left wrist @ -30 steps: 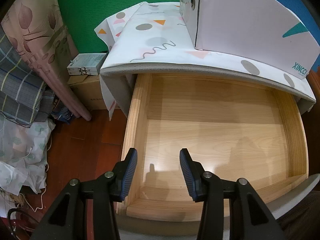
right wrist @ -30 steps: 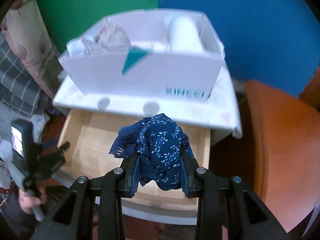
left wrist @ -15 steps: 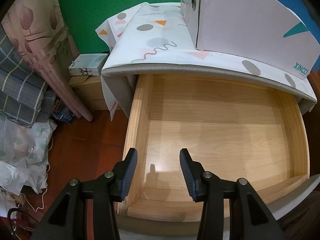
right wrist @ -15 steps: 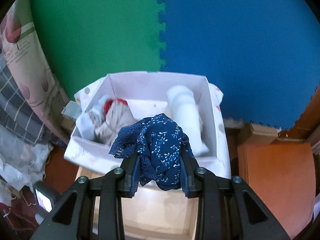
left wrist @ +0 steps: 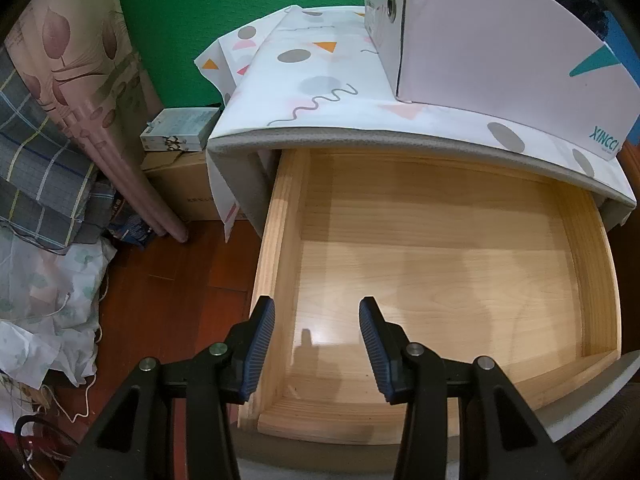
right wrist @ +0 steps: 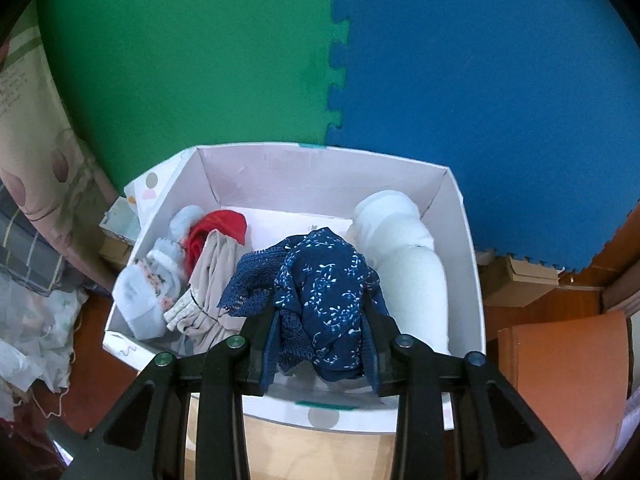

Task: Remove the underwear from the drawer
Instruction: 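Lower the navy underwear into the box and open the right gripper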

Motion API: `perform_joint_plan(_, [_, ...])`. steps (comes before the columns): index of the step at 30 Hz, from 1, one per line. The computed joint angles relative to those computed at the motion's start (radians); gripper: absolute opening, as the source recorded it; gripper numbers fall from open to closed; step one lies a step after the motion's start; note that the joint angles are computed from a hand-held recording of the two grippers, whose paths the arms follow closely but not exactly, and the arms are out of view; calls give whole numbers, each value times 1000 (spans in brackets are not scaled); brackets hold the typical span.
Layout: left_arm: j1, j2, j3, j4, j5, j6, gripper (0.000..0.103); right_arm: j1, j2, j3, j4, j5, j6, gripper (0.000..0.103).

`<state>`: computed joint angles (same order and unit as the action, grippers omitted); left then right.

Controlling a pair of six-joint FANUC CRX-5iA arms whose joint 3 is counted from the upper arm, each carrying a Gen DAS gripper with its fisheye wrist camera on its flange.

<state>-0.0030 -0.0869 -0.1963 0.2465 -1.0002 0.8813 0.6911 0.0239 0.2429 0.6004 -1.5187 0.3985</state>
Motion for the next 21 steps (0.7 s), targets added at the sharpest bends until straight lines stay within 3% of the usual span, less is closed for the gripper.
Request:
perform_joint_plan(13, [2,-1,0,-1,-1,4,45,-19,35,-13,-47,21,4,37])
perform_joint_plan(19, [4,-3,-1,0,0,9,45,-7,31,-22,-25,27,1,55])
perform_joint_plan(21, [2,-1,2,-3,0,11,45,4,27,-25,-11,23,-1,69])
